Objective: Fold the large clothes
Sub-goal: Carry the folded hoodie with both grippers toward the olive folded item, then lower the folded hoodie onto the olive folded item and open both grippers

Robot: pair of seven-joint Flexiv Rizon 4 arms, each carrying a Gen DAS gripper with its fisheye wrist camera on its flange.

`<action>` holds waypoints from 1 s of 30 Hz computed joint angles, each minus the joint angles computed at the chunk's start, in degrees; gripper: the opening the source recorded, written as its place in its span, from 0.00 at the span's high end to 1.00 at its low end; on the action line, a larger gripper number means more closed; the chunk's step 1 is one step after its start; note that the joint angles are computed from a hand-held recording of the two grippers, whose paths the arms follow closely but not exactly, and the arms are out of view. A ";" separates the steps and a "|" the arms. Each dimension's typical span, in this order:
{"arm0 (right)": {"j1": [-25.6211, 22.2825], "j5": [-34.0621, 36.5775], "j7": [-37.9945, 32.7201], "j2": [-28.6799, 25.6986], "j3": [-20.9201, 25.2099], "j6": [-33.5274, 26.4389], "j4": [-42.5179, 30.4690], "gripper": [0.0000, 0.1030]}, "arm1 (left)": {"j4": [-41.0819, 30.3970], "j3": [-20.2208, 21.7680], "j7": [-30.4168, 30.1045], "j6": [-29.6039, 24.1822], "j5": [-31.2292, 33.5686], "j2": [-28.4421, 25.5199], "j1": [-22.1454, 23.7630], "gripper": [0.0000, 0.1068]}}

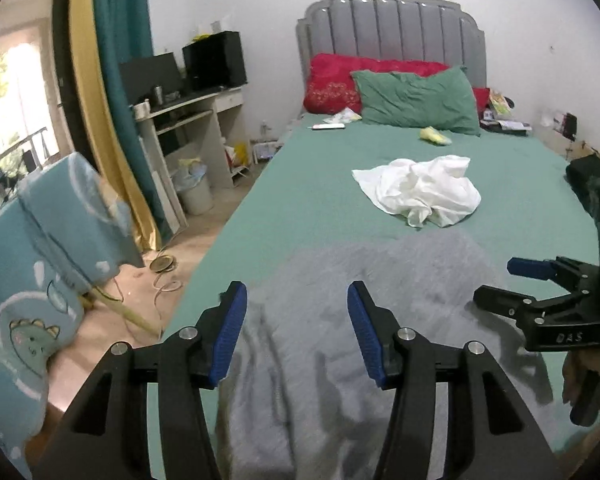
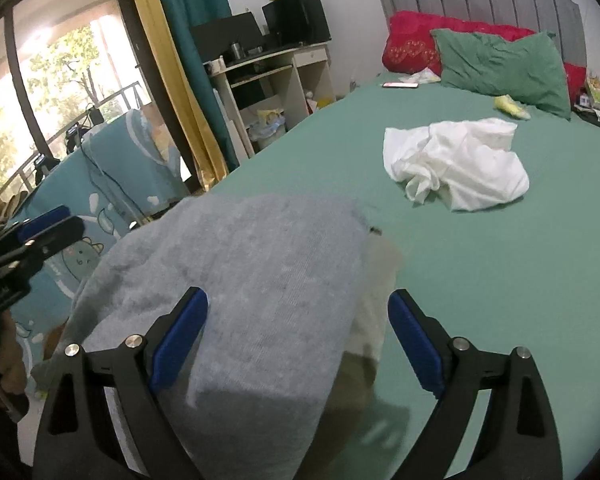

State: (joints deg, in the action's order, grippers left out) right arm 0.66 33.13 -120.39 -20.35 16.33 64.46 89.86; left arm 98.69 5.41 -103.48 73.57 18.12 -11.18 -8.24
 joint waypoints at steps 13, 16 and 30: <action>1.62 -10.00 6.59 -7.63 -0.99 2.11 -5.55 0.01 | -7.80 -1.72 7.54 -8.43 -14.56 -12.81 2.57 0.40; 2.88 -12.71 7.90 -9.14 -1.31 4.62 -5.75 0.01 | -7.67 -0.80 7.69 -7.42 -14.16 -13.57 2.34 0.29; 0.63 -15.56 11.28 -6.27 1.05 4.33 -2.32 0.01 | 0.65 0.05 4.57 -7.63 -18.20 -6.13 1.90 0.26</action>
